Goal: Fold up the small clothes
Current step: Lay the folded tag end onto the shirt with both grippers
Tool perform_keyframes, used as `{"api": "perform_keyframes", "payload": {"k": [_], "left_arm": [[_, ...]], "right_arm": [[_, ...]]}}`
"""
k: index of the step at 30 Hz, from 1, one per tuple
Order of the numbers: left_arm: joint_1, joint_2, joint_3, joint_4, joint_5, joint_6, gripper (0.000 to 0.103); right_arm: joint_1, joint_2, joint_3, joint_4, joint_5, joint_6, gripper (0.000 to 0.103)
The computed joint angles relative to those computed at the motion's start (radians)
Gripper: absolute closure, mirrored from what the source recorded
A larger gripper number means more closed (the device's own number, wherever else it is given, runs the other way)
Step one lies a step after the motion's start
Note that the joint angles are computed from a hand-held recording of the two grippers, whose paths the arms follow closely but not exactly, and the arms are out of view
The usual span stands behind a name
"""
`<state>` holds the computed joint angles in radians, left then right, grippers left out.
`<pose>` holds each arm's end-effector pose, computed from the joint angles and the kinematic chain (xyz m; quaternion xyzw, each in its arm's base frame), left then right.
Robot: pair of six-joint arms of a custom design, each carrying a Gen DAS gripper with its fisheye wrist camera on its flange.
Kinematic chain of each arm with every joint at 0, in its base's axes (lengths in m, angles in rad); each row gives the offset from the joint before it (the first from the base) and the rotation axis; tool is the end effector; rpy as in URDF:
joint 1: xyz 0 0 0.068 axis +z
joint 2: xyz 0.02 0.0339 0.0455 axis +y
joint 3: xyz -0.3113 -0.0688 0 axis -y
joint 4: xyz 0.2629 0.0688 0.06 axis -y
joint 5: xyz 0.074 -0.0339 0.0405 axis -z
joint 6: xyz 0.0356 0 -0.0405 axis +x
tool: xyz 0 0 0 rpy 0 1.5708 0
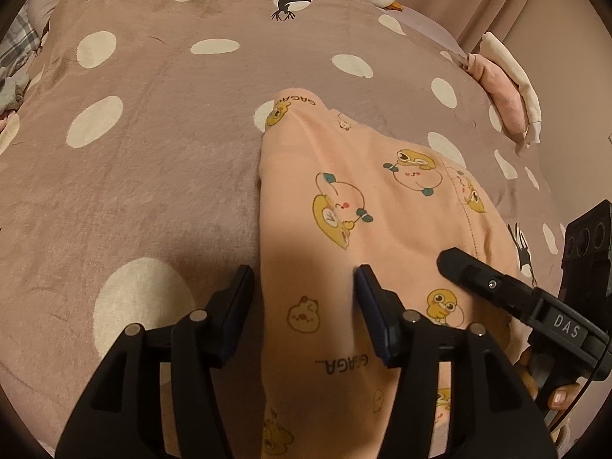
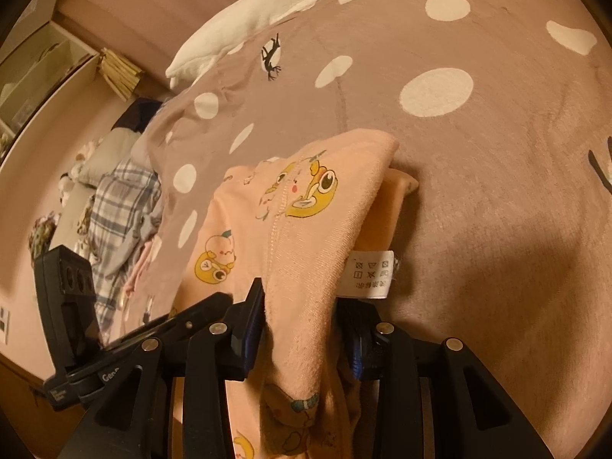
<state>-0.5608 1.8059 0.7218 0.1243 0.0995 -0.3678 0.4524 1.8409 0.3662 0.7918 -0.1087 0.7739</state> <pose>0.2787 -0.1792 0.1223 0.1067 0.9466 -0.1769 0.2474 0.2437 0.1228 0.0886 0.1213 0.8938 0.2869 0.3225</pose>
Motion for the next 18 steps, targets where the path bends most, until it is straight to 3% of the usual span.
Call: {"api": "perform_keyframes", "payload": {"k": [18], "left_arm": [[-0.022, -0.055, -0.065, -0.003, -0.051, -0.005, 0.039]], "right_arm": [[0.037, -0.036, -0.011, -0.043, 0.088, 0.017, 0.062]]}}
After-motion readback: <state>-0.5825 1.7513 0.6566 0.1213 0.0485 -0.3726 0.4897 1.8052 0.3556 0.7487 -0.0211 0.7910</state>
